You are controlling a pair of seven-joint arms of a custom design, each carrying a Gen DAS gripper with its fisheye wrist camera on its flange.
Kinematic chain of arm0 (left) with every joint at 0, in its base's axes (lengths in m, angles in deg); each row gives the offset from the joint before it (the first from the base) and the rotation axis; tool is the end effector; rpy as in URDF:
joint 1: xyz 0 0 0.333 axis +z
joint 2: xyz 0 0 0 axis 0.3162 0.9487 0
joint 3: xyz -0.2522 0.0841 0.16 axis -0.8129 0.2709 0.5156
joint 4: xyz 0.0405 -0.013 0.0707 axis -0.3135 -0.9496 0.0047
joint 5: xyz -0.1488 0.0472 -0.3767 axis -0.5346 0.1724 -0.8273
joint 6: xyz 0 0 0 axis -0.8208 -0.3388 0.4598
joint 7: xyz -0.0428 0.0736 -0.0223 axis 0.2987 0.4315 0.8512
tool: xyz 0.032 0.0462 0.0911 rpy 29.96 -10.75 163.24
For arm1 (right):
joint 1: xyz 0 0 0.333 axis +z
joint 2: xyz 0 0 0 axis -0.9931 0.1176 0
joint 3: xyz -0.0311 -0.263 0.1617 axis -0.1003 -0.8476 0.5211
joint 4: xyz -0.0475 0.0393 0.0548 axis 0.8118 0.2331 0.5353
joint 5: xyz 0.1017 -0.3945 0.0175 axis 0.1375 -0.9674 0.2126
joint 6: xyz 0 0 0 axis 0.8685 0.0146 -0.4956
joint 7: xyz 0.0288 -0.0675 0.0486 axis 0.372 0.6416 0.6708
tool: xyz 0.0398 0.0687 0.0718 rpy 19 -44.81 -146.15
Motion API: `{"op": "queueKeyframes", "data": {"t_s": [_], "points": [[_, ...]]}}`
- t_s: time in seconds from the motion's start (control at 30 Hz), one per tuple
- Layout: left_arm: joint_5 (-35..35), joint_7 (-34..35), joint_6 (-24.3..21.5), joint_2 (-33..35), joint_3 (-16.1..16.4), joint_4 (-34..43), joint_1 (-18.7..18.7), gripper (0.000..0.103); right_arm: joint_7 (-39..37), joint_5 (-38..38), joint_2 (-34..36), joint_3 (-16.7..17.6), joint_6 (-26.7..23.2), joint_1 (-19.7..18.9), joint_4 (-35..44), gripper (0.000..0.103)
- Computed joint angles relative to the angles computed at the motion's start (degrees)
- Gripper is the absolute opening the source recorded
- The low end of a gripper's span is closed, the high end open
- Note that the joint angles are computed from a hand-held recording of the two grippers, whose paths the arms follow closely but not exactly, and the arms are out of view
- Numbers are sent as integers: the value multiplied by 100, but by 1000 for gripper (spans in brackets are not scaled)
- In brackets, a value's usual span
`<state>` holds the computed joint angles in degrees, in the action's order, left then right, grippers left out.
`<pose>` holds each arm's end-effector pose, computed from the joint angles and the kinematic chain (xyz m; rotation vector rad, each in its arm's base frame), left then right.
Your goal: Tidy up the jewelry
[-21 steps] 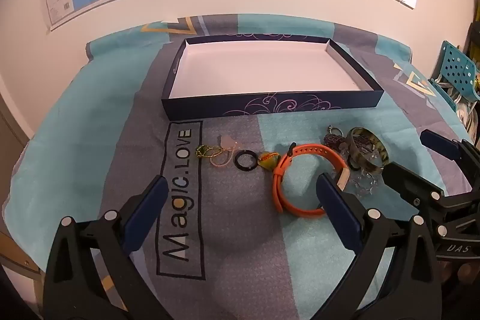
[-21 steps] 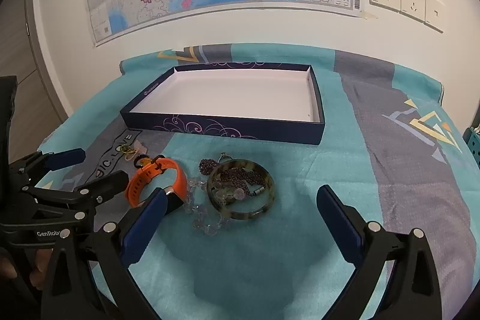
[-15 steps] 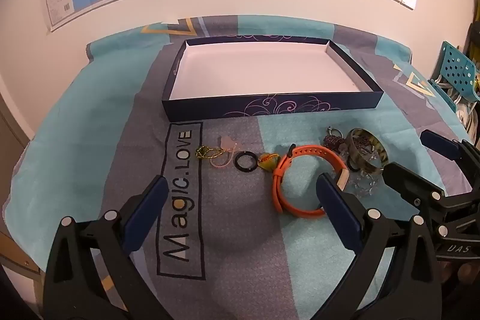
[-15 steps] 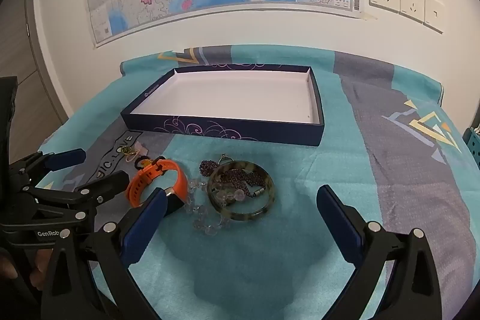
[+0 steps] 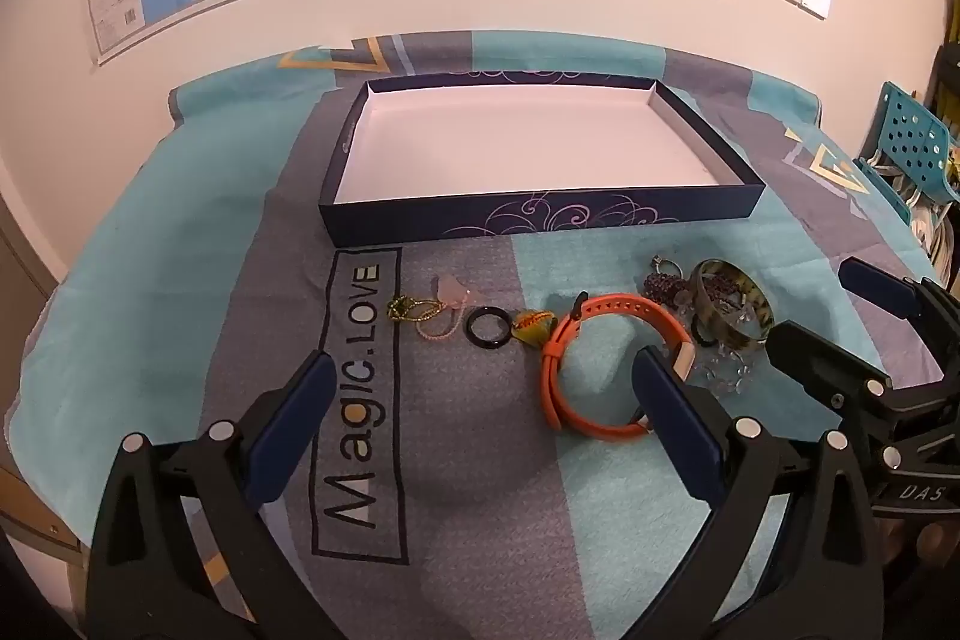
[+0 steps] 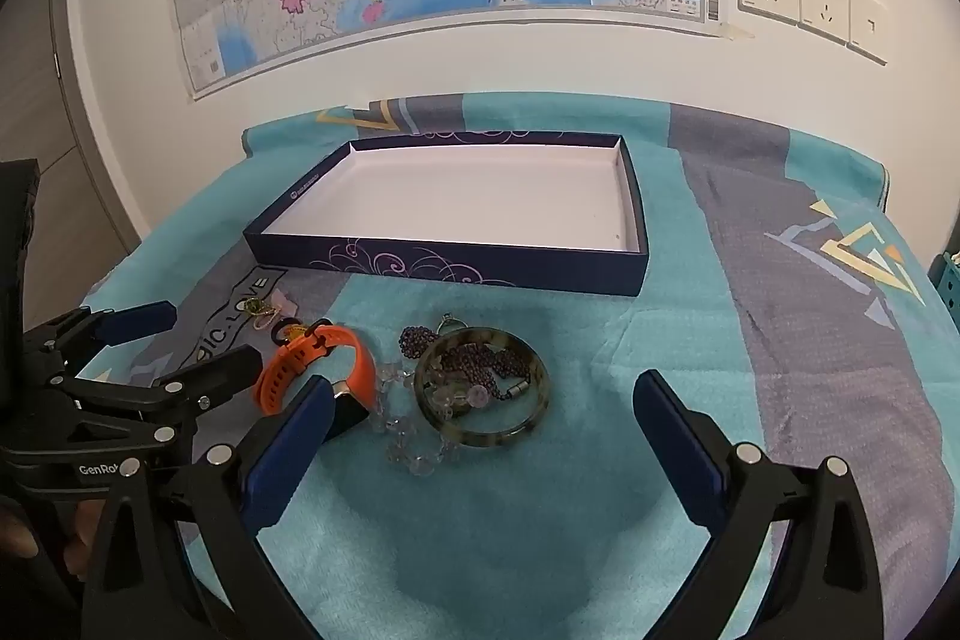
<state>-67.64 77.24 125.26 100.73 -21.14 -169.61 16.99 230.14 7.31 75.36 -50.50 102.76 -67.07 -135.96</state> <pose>0.7481 -0.2168 0.3440 -1.1603 2.3684 -0.9612 0.6403 0.1107 0.3671 -1.3855 2.0613 -0.7687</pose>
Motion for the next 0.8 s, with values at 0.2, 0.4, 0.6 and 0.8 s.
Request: {"op": "queueKeyframes", "data": {"t_s": [0.2,0.4,0.6,0.8], "points": [[15,12,3,3,8,4,-17,97,73,-94,-15,-14,33,13,-5,96],[26,13,-25,24,2,45,-21,97,80,-114,-28,4,11,5,3,96],[20,15,-3,21,-6,32,-14,97,99,-131,-24,11,15,-2,5,96],[15,19,23,14,-19,2,-8,97,75,-106,-21,20,22,-10,6,96]]}}
